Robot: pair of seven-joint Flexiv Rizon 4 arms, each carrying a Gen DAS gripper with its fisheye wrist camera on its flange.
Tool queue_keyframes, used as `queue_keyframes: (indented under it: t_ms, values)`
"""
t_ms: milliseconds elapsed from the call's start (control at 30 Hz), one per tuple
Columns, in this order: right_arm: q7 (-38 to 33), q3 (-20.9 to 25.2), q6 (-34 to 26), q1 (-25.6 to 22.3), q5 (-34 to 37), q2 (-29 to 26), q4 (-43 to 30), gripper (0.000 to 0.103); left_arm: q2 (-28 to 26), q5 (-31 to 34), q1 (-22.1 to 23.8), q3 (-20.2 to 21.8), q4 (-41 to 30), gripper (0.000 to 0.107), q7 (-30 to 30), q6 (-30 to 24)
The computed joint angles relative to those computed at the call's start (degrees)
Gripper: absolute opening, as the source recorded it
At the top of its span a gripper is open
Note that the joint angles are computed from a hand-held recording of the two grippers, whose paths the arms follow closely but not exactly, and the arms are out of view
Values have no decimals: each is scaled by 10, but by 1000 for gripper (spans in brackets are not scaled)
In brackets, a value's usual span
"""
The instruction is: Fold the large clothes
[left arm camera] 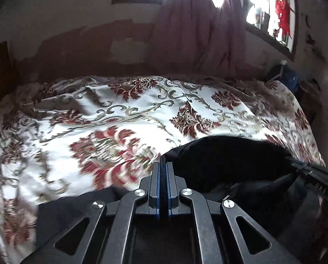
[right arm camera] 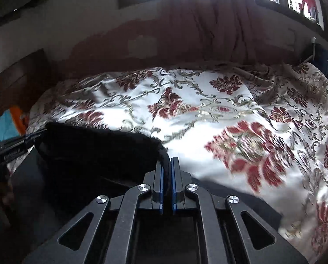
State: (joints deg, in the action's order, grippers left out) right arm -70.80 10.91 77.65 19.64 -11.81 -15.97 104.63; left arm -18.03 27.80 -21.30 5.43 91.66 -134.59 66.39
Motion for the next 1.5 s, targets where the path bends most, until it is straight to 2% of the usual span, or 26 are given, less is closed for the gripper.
queue_keyframes:
  t_ms: [67,133,200,267,400,500,567,600,667,733,800,833,867,933,1000,1067,1100,1133,1200,1267,1300,1333,1367,1400,1467,1500]
  values:
    - [-37,22,-18,-16,22,16,11,4,34,-38,23,-20,55,5,47,26]
    - [-44,10,-22,-5,-6,31,34,4,58,-64,29,-33,94,5,82,27]
    - [-47,1,-33,4,-34,39,54,4,67,-54,22,-36,99,5,92,-9]
    - [-58,2,-59,6,-43,40,66,4,73,-72,27,-46,112,5,110,-36]
    - [-20,-28,-76,32,-131,25,99,4,56,-109,35,-63,125,5,138,-77]
    - [23,-47,-55,42,-189,14,115,4,29,-85,22,-62,94,5,149,-132]
    - [31,-45,-42,38,-197,15,119,4,18,-71,12,-58,77,5,141,-155]
    - [7,-27,-30,22,-164,17,118,4,15,-68,9,-57,73,5,141,-159]
    - [-40,9,-23,-6,-90,26,112,6,24,-80,16,-56,90,6,145,-128]
    - [-104,44,-39,-32,-5,44,97,12,44,-114,31,-60,129,8,154,-68]
    - [-164,64,-63,-45,68,61,81,14,63,-143,41,-62,157,16,162,-35]
    - [-195,71,-75,-51,108,69,71,14,75,-151,43,-62,169,26,166,-28]
    - [-217,73,-84,-54,139,76,64,15,84,-150,43,-61,175,34,167,-25]
    - [-258,73,-104,-58,208,83,34,18,106,-134,42,-58,190,36,160,-3]
    - [-254,61,-108,-47,236,77,8,22,122,-143,50,-62,214,43,166,58]
    - [-259,58,-117,-42,278,53,-34,22,122,-125,52,-60,212,60,142,102]
    - [-257,68,-123,-49,290,39,-51,22,113,-113,52,-58,199,63,120,125]
    - [-262,60,-151,-41,332,21,-86,22,105,-116,52,-58,189,64,113,134]
    - [-263,77,-187,-54,383,-12,-130,22,77,-150,55,-67,162,64,116,145]
    - [-277,89,-222,-62,423,-35,-156,22,42,-184,50,-72,123,62,127,124]
    - [-287,93,-240,-64,431,-41,-161,22,21,-219,57,-88,104,62,156,108]
    - [-292,93,-251,-60,430,-42,-159,22,10,-243,60,-97,99,56,178,101]
    - [-300,90,-266,-52,415,-45,-155,21,-3,-286,75,-123,98,46,221,96]
    - [-307,84,-278,-41,389,-45,-145,20,-7,-313,87,-143,105,42,251,97]
    - [-304,69,-287,-17,335,-43,-124,15,-20,-395,120,-203,124,25,366,80]
    - [-303,65,-298,-13,319,-45,-121,13,-21,-401,119,-206,126,22,390,69]
